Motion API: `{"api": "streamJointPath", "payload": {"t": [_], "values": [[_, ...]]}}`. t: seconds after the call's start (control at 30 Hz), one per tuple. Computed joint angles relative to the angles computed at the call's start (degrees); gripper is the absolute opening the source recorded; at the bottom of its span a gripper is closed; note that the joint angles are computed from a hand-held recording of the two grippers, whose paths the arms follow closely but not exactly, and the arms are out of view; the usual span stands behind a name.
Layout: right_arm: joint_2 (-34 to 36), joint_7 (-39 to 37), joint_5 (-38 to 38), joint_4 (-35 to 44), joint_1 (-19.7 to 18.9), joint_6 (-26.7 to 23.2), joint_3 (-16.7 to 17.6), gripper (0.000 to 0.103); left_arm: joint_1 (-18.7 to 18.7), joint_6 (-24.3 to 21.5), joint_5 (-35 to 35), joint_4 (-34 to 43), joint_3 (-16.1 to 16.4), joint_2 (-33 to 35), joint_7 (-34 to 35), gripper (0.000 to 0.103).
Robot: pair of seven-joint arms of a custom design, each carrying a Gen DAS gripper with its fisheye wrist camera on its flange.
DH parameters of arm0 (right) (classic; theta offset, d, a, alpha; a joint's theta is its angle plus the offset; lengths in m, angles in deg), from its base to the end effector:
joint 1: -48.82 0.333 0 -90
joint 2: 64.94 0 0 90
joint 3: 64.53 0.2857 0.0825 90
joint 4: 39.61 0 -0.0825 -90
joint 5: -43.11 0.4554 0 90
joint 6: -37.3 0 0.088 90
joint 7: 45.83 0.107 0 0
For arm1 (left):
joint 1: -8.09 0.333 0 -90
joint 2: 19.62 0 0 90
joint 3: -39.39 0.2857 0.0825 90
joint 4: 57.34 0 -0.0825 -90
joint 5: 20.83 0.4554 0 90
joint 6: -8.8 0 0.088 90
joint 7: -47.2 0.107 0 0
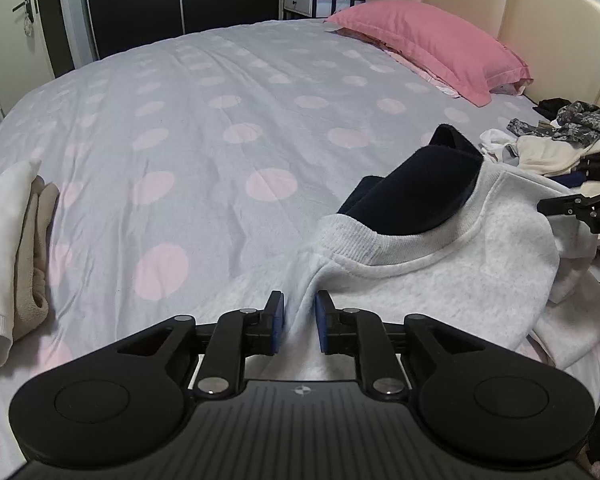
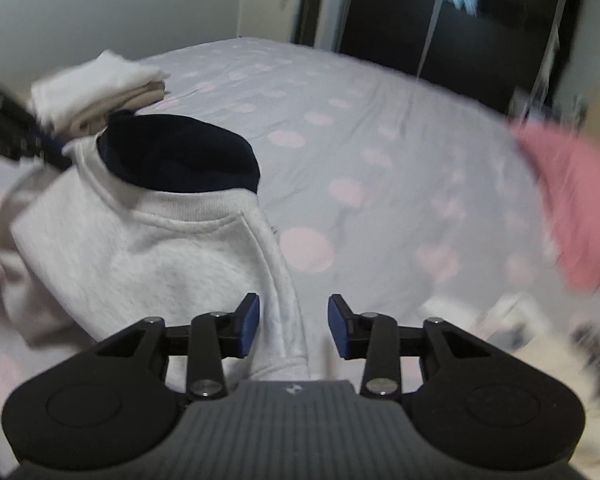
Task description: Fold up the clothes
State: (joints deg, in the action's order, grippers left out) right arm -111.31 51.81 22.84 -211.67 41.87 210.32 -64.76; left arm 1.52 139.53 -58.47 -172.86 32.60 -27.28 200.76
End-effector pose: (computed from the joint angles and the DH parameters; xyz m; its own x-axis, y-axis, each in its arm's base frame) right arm 0.4038 -0.0245 0.3797 -0.0067 -0.9827 0.1849 -0.6845 -0.1303 -0.7173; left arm 0.6060 -0.1609 0.5055 -0.8487 -0.5287 0.0160 -0.4204 0.6559 -0.6270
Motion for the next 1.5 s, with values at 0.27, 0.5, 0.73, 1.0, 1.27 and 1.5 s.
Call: {"api": "streamJointPath", "payload": {"t": [0.27, 0.5, 0.73, 1.0, 1.27, 1.5], "values": [[-0.6, 5.5, -12.2, 1.8, -10.1, -0.7, 19.7, 0.041, -0.3, -0.2, -1.3, -2.1, 0.6, -2.3, 2.0, 0.016], [4.9, 7.2, -12.0, 4.3, -6.0, -5.3, 11.5, 0.018, -0.4, -0.6, -2.4, -3.3, 1.3, -3.5, 5.2, 0.020], [-2.1, -0.4, 3.9, 1.4, 6.7, -6.8, -11.1, 0.013, -0.2, -0.9, -2.9, -4.4, 2.2, -4.7, 10.3, 0.040], [-6.2, -4.3, 11.9, 0.5, 7.9, -10.3, -11.2, 0.013, 0.0, 1.0, -3.8, -5.1, 2.3, -4.6, 12.3, 0.053], [-6.0, -4.7, 13.4, -0.1, 7.0, -9.7, -8.6, 0.013, -0.4, 5.1, -0.9, -5.5, 0.7, -2.8, 9.3, 0.036], [-8.3, -6.9, 12.6, -1.5, 6.5, -9.1, -7.8, 0.032, -0.8, 6.0, -1.6, -6.7, 1.2, -3.9, 10.2, 0.008]]}}
